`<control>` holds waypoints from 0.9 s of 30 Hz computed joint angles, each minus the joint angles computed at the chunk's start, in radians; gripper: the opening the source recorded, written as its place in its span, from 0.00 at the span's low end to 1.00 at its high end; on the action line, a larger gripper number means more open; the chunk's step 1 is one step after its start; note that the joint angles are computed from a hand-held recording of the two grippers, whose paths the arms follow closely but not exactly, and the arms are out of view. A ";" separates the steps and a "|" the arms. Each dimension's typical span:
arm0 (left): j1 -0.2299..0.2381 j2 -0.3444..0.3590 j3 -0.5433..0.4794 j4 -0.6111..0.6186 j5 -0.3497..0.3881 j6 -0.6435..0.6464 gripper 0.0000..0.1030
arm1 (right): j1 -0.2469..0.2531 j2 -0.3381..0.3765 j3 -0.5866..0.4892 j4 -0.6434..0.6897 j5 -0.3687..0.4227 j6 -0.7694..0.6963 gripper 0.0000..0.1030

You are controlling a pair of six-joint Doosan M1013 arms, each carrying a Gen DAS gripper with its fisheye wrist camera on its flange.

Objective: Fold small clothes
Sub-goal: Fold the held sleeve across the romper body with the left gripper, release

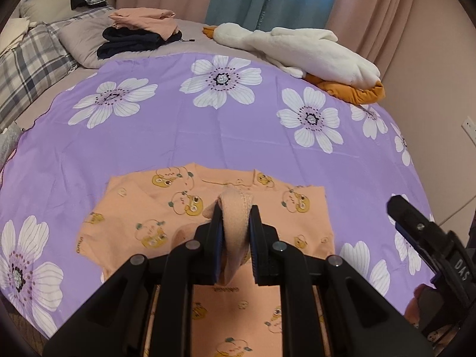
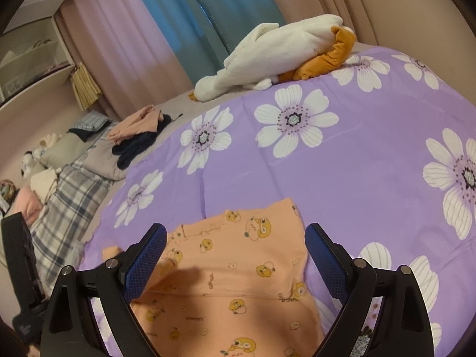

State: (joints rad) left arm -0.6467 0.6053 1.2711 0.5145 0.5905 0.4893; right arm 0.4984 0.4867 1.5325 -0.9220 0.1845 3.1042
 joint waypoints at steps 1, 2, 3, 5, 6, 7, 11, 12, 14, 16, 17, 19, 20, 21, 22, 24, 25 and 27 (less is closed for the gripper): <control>-0.003 0.000 -0.004 -0.005 0.002 -0.001 0.14 | 0.000 -0.002 0.003 -0.019 0.000 0.019 0.91; -0.005 0.000 -0.006 -0.007 0.001 -0.002 0.15 | 0.000 -0.004 0.007 -0.048 0.000 0.049 0.91; -0.008 0.000 -0.008 -0.005 -0.001 -0.002 0.15 | -0.001 -0.006 0.010 -0.065 -0.002 0.066 0.91; -0.019 -0.003 -0.006 0.054 0.001 -0.054 0.15 | -0.003 -0.010 0.017 -0.091 -0.010 0.087 0.91; -0.023 -0.002 -0.008 0.083 0.011 -0.082 0.15 | -0.005 -0.010 0.018 -0.088 -0.015 0.082 0.91; -0.027 0.000 -0.011 0.099 0.022 -0.100 0.15 | -0.006 -0.011 0.019 -0.089 -0.017 0.084 0.91; -0.026 0.014 -0.028 0.047 0.040 -0.052 0.15 | -0.010 -0.010 0.019 -0.032 -0.013 0.039 0.91; -0.028 0.018 -0.033 0.055 0.049 -0.052 0.15 | -0.011 -0.009 0.019 -0.027 -0.015 0.035 0.91; -0.031 0.030 -0.042 0.071 0.073 -0.061 0.15 | -0.013 -0.009 0.020 -0.018 -0.019 0.031 0.91; -0.028 0.043 -0.052 0.039 0.085 -0.035 0.15 | -0.014 -0.006 0.017 0.002 -0.016 0.019 0.91; -0.026 0.047 -0.056 0.021 0.090 -0.021 0.15 | -0.015 -0.005 0.016 0.017 -0.014 0.006 0.91; -0.023 0.060 -0.069 -0.021 0.108 0.017 0.15 | -0.016 -0.002 0.012 0.039 -0.010 -0.013 0.91; -0.024 0.065 -0.075 -0.027 0.118 0.029 0.15 | -0.016 -0.002 0.013 0.039 -0.010 -0.011 0.91; -0.025 0.070 -0.081 -0.031 0.125 0.048 0.15 | -0.017 -0.001 0.013 0.033 -0.007 -0.004 0.91; -0.026 0.074 -0.086 -0.030 0.128 0.067 0.15 | -0.016 0.000 0.013 0.032 -0.002 -0.003 0.91; -0.027 0.073 -0.082 -0.018 0.118 0.062 0.15 | -0.015 0.004 0.009 0.062 0.019 -0.034 0.91; -0.025 0.072 -0.080 -0.023 0.110 0.064 0.15 | -0.016 0.008 0.006 0.091 0.024 -0.061 0.91; -0.018 0.070 -0.073 -0.053 0.088 0.078 0.15 | -0.017 0.012 0.005 0.122 0.021 -0.090 0.91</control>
State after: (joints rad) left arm -0.6651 0.6755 1.1982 0.4616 0.6782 0.5674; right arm 0.4815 0.4988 1.5375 -0.7995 0.2051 3.0138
